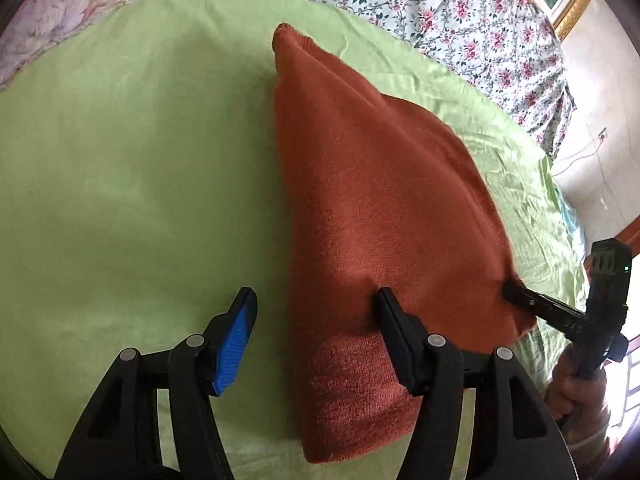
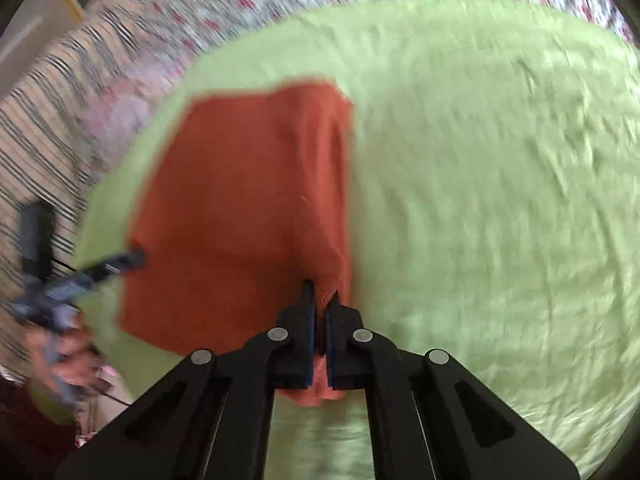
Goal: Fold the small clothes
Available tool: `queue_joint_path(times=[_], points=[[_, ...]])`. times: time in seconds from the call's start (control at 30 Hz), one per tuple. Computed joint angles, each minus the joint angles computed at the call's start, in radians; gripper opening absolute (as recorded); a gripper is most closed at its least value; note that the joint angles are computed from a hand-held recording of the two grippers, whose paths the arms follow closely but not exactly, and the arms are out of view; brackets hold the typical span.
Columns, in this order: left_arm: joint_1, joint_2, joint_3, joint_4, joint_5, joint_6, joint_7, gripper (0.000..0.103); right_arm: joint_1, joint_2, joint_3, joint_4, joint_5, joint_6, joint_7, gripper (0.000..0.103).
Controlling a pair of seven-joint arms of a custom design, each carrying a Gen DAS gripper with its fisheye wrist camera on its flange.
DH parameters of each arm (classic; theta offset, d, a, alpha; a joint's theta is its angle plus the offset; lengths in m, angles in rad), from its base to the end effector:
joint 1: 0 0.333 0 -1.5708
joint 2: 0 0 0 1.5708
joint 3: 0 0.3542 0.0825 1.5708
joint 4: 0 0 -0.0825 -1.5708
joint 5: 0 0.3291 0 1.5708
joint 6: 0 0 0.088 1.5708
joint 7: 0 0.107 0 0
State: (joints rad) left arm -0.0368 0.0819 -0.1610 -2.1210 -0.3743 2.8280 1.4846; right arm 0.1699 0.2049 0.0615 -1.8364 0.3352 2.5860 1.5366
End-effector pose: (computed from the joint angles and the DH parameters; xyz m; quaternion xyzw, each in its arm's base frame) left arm 0.5505 -0.0887 0.5136 -0.7366 0.5943 -0.3104 0.0888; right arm 0.5995 0.1316 0.5407 -0.6839 0.6676 -0.0684 0.2863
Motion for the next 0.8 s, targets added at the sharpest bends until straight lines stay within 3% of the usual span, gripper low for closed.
queue_joint_path(times=[0.07,0.17,0.27,0.37,0.47,0.53,0.63,0.73,0.8], points=[[-0.01,0.006,0.008,-0.007,0.054,0.015,-0.037,0.064,-0.021,0.0,0.013,-0.017,0.077,0.028,-0.037,0.004],[-0.014,0.015,0.013,0.002,0.107,0.015,-0.078,0.065,0.005,0.004,-0.007,-0.006,-0.005,0.023,0.013,0.004],[0.009,0.02,0.0,0.027,0.044,-0.01,-0.036,0.065,0.009,0.001,-0.003,-0.005,-0.013,0.019,0.035,0.004],[0.016,0.027,0.011,0.06,0.047,-0.026,-0.049,0.065,-0.017,-0.006,0.013,-0.009,0.066,0.006,-0.001,0.005],[0.018,0.025,0.029,0.084,0.102,-0.017,-0.096,0.062,-0.014,-0.015,0.008,-0.001,0.086,-0.009,0.02,0.025],[0.028,0.015,0.028,0.091,0.102,0.016,-0.09,0.062,-0.014,-0.038,-0.002,-0.017,0.078,0.017,0.032,0.028],[0.066,0.016,-0.022,0.119,-0.097,0.06,0.116,0.056,-0.011,-0.04,0.005,0.016,0.096,0.065,0.016,0.028],[0.077,0.038,-0.057,0.162,-0.226,0.084,0.29,0.051,-0.015,0.025,0.035,0.135,0.158,0.036,-0.04,0.028],[0.069,0.06,-0.061,0.188,-0.245,0.085,0.336,0.051,-0.008,0.086,0.043,0.228,0.15,0.006,-0.045,0.028]])
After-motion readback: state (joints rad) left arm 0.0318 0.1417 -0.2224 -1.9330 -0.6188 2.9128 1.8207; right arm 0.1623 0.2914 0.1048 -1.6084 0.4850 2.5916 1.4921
